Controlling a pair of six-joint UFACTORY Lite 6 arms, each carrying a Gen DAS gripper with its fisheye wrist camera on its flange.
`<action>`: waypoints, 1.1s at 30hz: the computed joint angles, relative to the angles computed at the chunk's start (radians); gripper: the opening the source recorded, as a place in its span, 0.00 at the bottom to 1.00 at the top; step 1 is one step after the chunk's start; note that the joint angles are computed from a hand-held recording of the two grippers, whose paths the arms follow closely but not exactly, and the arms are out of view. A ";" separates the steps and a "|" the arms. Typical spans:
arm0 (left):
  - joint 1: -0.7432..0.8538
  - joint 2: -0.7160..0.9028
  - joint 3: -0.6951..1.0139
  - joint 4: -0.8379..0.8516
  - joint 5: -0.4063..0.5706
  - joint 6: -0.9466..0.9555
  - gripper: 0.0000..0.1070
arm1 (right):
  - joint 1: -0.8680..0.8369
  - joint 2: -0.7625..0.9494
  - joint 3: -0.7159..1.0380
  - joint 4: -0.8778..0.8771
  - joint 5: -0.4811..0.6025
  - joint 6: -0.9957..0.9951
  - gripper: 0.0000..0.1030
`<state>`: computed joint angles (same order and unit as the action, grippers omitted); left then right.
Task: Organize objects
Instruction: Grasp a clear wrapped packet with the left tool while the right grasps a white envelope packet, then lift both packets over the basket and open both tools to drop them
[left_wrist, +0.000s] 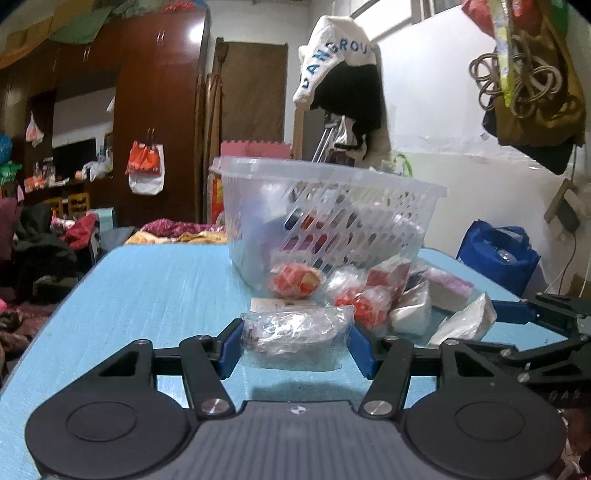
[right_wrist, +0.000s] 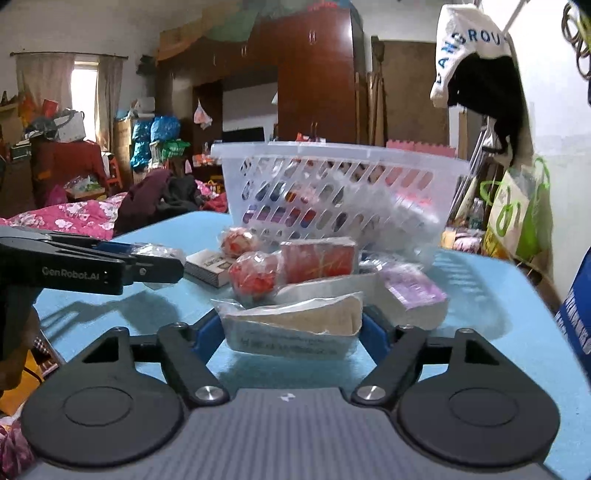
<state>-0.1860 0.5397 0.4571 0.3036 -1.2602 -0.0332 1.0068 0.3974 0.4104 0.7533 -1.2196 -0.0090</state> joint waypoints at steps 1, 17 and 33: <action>0.001 -0.003 -0.005 0.004 -0.009 0.000 0.59 | 0.002 -0.016 -0.019 0.000 -0.009 0.006 0.76; -0.081 -0.084 0.723 0.193 0.693 -0.487 0.59 | -0.553 -0.258 0.448 -0.472 0.549 -0.232 0.77; -0.054 -0.051 0.719 0.360 0.726 -0.560 0.82 | -0.596 -0.334 0.223 -0.588 0.447 -0.106 1.00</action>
